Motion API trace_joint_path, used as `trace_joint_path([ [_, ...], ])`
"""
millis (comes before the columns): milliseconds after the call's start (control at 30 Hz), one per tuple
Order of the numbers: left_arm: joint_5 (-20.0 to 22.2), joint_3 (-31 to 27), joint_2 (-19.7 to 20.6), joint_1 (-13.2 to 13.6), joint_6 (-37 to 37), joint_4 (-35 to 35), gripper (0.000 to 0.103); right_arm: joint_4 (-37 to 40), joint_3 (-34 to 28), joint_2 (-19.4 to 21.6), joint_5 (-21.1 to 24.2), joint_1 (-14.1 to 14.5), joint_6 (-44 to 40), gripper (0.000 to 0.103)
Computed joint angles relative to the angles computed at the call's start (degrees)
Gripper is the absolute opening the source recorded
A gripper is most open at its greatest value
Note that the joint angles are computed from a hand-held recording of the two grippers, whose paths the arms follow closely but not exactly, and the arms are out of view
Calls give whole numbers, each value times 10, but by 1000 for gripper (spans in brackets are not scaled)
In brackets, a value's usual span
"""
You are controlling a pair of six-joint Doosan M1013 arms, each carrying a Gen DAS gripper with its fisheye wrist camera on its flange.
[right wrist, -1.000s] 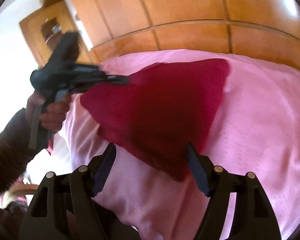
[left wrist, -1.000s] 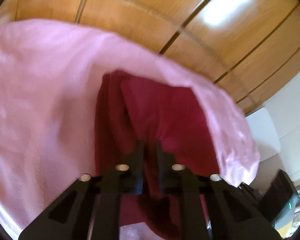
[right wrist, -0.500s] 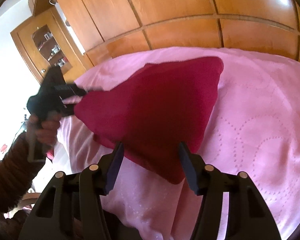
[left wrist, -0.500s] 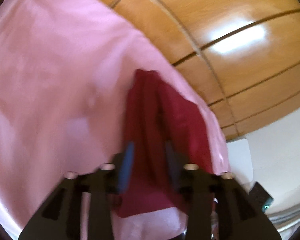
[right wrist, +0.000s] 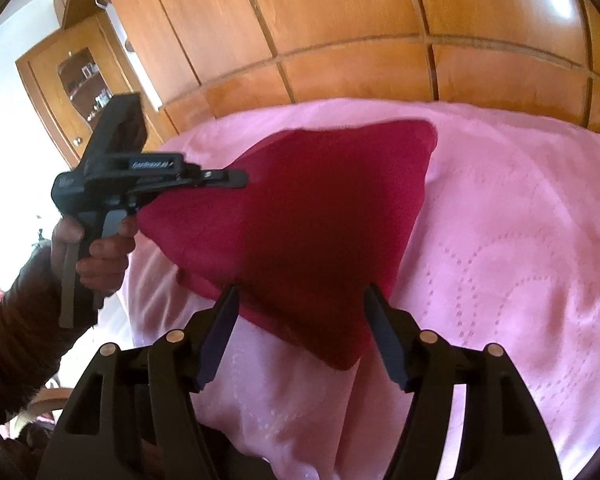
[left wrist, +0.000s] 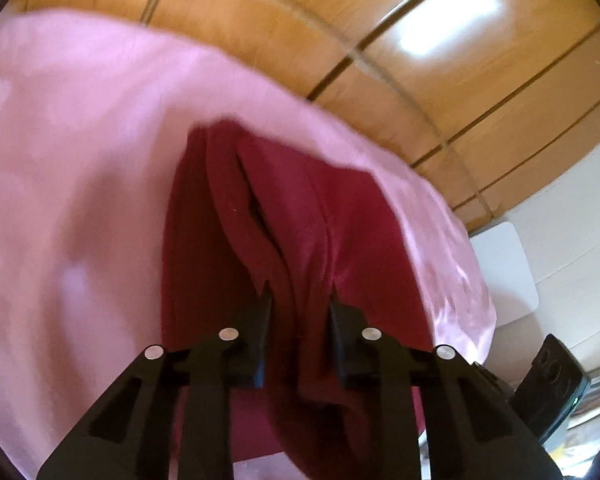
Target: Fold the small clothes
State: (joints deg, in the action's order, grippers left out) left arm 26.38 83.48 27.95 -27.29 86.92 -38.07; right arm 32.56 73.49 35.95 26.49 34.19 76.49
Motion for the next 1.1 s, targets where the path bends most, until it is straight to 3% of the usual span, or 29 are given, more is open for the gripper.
trace_joint_path([
  [100,-29,26,-19,-1,3,13,21,68,0,-2,-3,-5,-53,65],
  [167,-23,25,-15,-5,-52,80,21,83,-11,7,14,-4,-69,64],
  [233,2,23,-7,-6,-119,151,21,63,-29,22,44,1,-58,64],
  [300,5,24,0,-1,-121,144,22,-11,-46,39,60,13,-10,64],
  [367,8,23,2,3,-117,126,24,-77,-48,43,44,24,33,66],
  [400,15,16,4,2,-141,150,29,-101,-46,43,36,28,51,67],
  [467,34,2,4,-6,-213,236,33,-127,-47,41,40,31,66,67],
  [600,43,-3,-14,-38,-396,477,33,-154,-51,38,54,34,62,70],
  [667,36,1,-24,-49,-437,541,33,-128,-53,36,63,30,38,70],
  [733,23,1,-30,-59,-460,589,33,-50,-49,30,69,18,-8,69],
  [900,47,-17,-13,-74,-458,637,33,36,-47,20,32,-4,-15,69],
  [1033,92,-31,9,-72,-466,630,33,-38,-94,45,18,-7,105,70],
  [1067,96,-27,11,-69,-466,621,33,-48,-108,54,19,-7,129,70],
  [1100,72,-16,10,-59,-453,582,34,-65,-128,67,22,-8,166,70],
])
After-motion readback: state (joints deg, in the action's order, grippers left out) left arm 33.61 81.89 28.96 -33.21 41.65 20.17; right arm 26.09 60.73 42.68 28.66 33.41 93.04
